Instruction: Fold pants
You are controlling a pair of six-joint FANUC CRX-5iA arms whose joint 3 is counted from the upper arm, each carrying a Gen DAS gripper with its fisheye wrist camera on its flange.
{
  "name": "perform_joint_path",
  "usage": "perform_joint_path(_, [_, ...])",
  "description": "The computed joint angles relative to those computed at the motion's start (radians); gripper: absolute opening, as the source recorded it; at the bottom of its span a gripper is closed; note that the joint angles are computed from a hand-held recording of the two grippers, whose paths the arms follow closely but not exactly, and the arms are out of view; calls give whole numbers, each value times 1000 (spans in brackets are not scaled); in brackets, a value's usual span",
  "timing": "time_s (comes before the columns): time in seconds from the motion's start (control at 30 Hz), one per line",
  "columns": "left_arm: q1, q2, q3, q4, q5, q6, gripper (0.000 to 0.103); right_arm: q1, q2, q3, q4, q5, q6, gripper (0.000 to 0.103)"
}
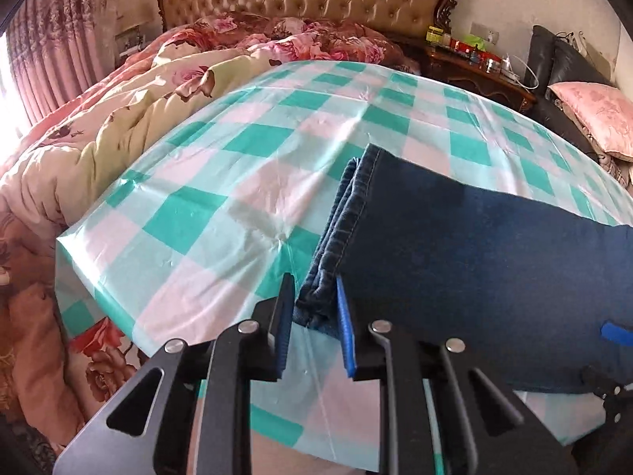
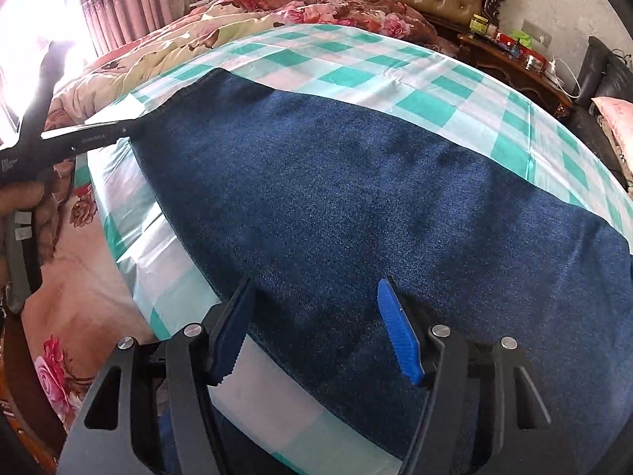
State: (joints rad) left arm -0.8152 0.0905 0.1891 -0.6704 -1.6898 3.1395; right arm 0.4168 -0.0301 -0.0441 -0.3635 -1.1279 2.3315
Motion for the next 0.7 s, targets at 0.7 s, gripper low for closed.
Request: perform_joint_path(0.7, [279, 27, 0, 136, 198, -417, 29, -12, 23, 39, -9, -57, 14, 62])
